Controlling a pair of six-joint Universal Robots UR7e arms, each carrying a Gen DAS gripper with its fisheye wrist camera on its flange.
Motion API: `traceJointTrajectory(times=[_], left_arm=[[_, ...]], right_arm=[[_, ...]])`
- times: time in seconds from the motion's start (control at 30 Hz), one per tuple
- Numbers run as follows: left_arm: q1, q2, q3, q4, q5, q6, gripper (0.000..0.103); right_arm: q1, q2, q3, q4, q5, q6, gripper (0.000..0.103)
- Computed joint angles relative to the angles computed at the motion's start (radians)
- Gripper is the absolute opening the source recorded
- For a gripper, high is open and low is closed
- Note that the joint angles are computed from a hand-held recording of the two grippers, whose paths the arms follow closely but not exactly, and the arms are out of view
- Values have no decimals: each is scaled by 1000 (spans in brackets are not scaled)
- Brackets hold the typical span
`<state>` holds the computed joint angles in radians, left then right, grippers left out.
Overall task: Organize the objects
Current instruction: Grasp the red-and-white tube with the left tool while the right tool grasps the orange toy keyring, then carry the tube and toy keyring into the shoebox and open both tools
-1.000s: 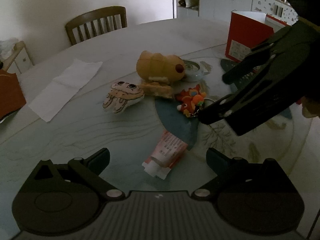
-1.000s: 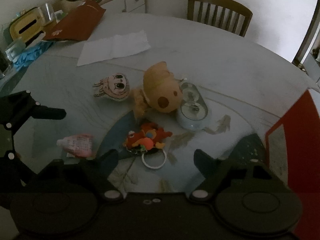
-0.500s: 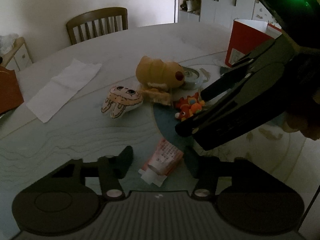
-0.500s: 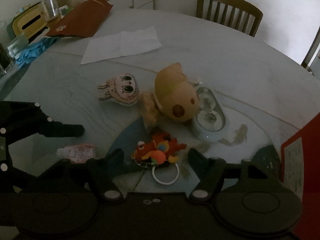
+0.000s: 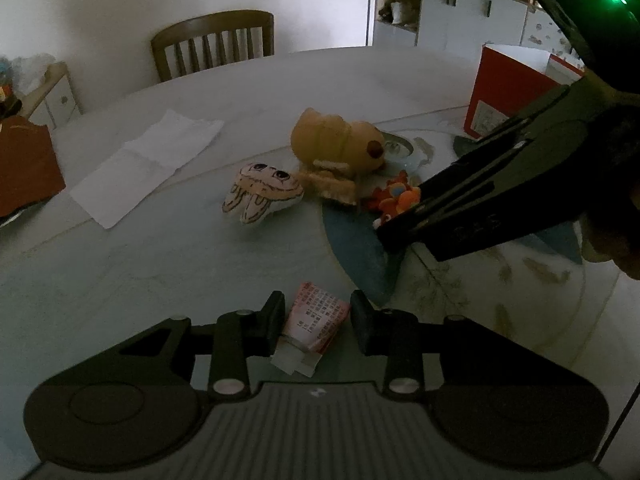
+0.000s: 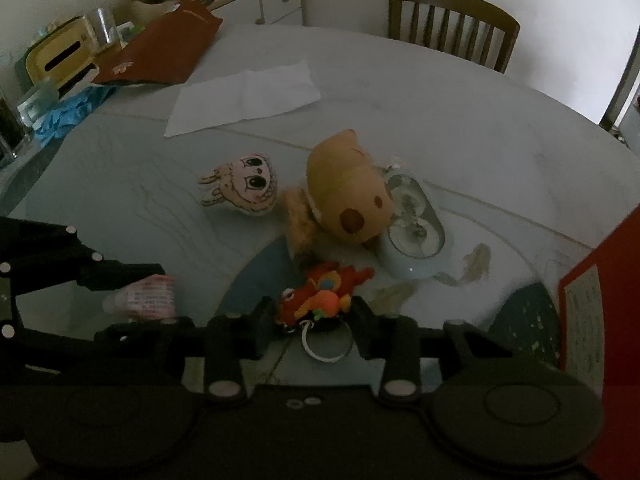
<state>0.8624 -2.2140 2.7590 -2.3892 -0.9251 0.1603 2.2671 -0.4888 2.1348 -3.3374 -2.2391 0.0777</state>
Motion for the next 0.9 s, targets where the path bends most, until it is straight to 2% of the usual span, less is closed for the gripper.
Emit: traceJointTrajectory(times=[0.43,0.7,0.9], left_arm=[[-141,-171,-41,301,8,-207,34],[-298,-244,-90,502,-15,-388,34],[-425,-244,-115,575,-37,-500,34]], right_arm=[[73,-96,114,-56,-6,103,38],[141,-203,195,-65,-31,189,38],[190,-292,253,-63,-72,242,38]])
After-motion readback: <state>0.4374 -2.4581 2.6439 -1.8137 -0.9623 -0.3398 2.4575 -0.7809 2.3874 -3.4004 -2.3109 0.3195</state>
